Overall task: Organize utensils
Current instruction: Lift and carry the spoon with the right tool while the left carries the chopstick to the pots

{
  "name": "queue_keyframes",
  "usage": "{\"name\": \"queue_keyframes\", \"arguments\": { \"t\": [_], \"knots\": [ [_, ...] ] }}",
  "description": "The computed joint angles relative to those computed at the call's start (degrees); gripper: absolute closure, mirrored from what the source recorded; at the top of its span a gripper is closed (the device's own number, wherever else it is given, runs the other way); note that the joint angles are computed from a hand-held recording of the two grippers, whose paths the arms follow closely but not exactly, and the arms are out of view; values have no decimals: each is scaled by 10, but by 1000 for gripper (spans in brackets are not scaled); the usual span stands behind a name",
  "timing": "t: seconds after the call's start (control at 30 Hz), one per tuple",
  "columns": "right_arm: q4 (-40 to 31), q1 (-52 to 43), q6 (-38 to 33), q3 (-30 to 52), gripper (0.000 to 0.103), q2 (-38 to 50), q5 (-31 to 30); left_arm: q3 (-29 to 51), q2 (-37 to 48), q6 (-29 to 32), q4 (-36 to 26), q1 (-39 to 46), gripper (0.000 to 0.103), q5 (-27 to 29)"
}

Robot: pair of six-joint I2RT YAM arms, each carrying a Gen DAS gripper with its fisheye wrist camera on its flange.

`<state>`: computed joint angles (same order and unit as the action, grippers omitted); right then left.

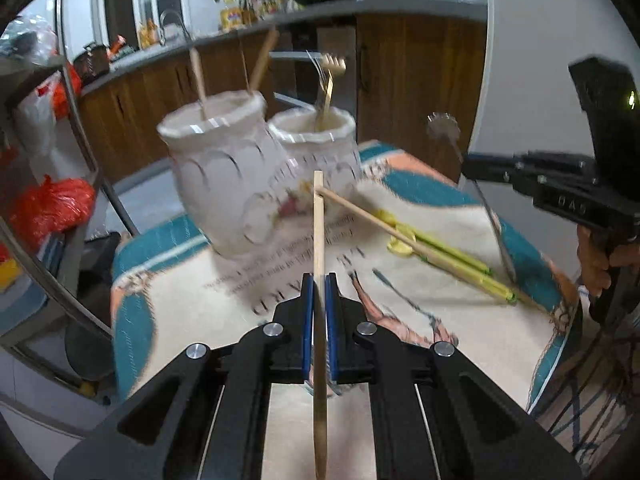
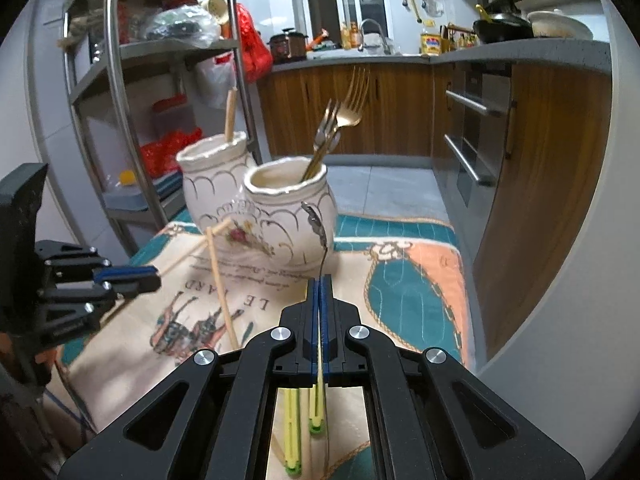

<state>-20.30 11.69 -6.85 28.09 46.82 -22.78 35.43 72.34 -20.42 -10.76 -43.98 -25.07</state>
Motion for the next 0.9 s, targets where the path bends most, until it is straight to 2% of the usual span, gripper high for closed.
{"name": "queue_keyframes", "arguments": {
  "t": [0.17, 0.4, 0.7, 0.9],
  "knots": [
    [8, 8, 15, -2, 101, -26, 1, -15, -42, 13, 36, -4, 97, -43],
    [8, 25, 25, 6, 101, -47, 11, -50, -97, 38, 104, 8, 97, -50],
    [17, 46, 33, 28, 101, -59, 28, -59, -120, 68, 158, 38, 97, -27],
    [52, 56, 37, 66, 101, -15, 32, -39, -111, 114, 215, 81, 97, 7]
  ]
}}
